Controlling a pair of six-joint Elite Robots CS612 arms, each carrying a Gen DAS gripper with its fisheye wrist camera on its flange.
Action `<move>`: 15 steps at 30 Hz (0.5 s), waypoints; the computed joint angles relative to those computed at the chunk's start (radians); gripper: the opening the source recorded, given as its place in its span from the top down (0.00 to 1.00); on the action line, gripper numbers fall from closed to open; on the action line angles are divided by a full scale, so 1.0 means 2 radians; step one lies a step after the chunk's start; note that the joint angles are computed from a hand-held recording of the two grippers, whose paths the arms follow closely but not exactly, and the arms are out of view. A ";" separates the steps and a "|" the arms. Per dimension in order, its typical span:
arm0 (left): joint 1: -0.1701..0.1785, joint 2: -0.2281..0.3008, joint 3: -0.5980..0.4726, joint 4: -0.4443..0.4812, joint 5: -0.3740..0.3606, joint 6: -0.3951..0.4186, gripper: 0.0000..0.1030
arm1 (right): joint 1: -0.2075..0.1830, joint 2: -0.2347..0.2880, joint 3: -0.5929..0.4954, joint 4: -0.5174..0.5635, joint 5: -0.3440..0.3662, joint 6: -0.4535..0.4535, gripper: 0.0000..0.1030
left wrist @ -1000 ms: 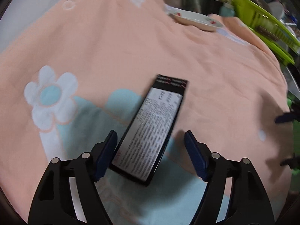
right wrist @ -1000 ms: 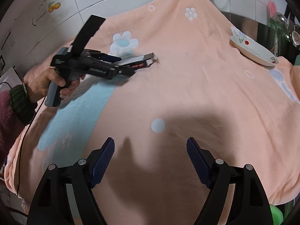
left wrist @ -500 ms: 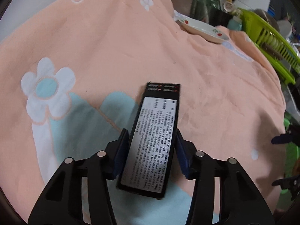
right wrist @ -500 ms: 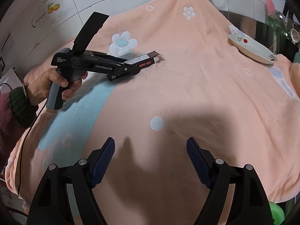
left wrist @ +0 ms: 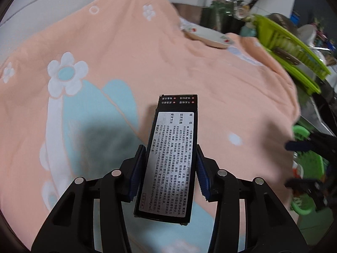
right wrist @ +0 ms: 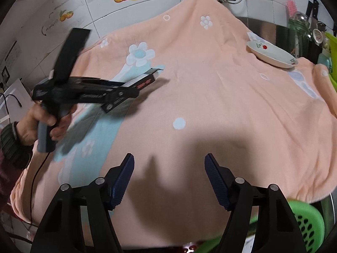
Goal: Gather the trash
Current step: 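Carry the black packet with the left gripper over the green basket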
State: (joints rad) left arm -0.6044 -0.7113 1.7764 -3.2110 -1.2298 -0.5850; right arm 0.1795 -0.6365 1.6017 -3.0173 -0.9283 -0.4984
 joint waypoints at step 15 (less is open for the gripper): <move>-0.079 -0.011 0.019 -0.044 0.025 0.017 0.56 | -0.040 -0.038 0.092 -0.064 0.005 -0.003 0.61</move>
State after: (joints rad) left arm -0.7618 -0.7334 1.8145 -3.2986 -1.1802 -0.5501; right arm 0.0994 -0.7121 1.7857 -3.1462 -0.9182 -0.5042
